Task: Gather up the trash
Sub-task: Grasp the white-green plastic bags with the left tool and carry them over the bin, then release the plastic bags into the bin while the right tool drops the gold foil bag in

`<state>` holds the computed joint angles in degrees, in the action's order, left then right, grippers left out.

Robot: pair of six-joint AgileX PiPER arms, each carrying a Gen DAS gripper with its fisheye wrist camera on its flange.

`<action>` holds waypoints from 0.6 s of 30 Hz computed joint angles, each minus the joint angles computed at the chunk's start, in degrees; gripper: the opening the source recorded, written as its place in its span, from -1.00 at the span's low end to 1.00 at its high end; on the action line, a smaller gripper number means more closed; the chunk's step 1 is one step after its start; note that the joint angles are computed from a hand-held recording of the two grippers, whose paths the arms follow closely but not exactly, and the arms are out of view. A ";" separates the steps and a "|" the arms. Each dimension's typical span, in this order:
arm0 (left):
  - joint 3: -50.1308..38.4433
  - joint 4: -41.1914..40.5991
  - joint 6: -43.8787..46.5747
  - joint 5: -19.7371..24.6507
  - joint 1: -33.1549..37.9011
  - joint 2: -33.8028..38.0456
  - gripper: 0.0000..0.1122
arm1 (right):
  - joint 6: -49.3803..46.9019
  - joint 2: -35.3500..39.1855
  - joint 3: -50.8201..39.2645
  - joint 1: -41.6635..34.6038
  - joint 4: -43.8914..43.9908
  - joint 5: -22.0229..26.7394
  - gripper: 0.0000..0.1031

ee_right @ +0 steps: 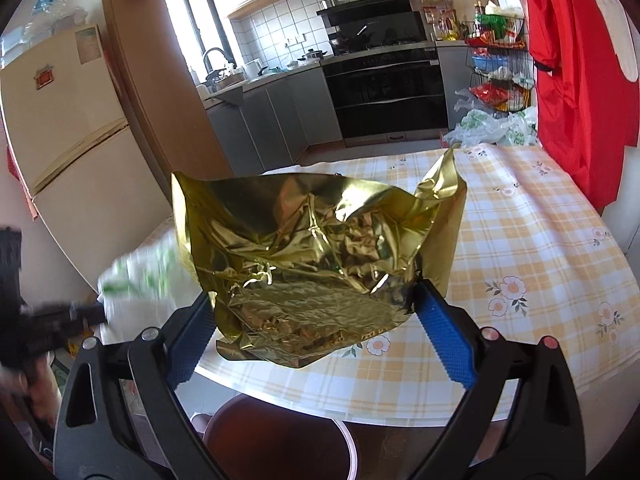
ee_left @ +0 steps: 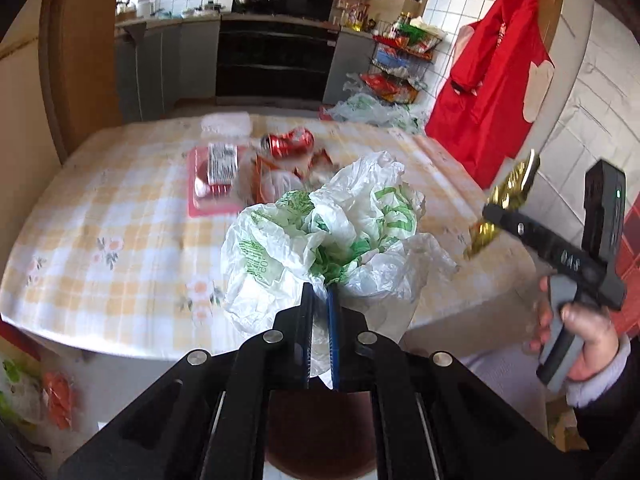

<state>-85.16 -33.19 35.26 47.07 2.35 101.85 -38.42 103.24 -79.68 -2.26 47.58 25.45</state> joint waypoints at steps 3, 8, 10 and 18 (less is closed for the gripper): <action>7.37 -0.07 2.73 2.52 0.90 -1.07 -0.87 | -0.20 -1.86 2.21 0.48 -0.25 -0.46 0.81; 11.95 2.04 2.54 4.16 0.63 1.91 -0.87 | 2.86 -2.86 3.56 0.87 -3.69 -0.43 0.81; 12.08 2.27 1.77 4.80 0.58 3.51 -0.86 | 4.39 -3.08 3.69 1.13 -5.19 -0.51 0.81; 8.09 3.61 -4.56 5.53 -2.55 10.14 -0.30 | 7.33 -4.65 5.90 2.75 -8.72 -1.03 0.81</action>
